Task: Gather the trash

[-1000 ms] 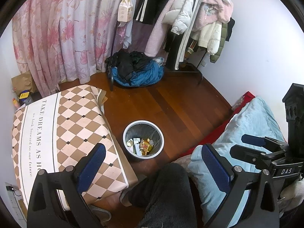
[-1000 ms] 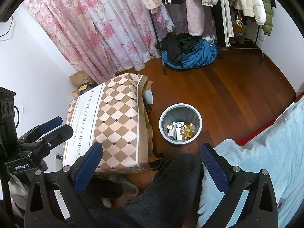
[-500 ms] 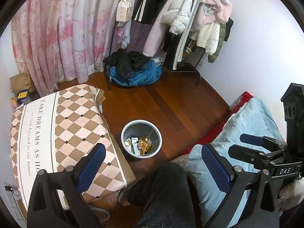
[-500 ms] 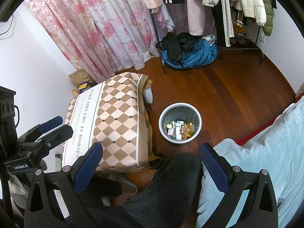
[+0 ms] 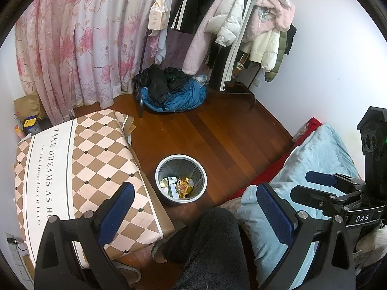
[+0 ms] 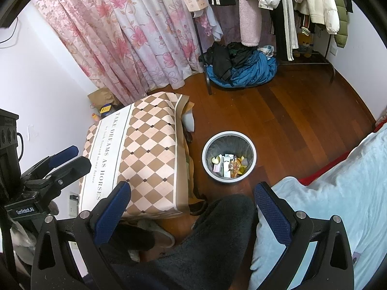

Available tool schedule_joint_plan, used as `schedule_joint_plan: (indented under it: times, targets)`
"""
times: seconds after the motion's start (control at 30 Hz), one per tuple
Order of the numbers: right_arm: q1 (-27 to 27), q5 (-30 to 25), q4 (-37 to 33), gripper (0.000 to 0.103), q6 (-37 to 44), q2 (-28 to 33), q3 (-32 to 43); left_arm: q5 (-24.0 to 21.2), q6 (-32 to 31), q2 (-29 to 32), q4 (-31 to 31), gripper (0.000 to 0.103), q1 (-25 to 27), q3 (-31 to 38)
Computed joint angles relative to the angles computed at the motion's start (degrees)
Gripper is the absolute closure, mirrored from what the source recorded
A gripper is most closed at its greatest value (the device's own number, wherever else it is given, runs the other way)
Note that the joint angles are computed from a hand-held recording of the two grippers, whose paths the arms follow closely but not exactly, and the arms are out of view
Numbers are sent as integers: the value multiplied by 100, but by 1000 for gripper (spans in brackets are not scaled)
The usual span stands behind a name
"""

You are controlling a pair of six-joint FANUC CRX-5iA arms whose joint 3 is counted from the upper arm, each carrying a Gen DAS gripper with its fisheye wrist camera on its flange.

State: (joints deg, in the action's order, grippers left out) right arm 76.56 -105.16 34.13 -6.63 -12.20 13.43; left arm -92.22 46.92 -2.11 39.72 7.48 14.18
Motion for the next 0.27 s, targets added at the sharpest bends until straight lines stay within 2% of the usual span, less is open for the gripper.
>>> schedule_joint_plan:
  times: [0.27]
  targets:
    - [33,-23,7,0,-16,8,10,-14,70,-3,89,0,4,46]
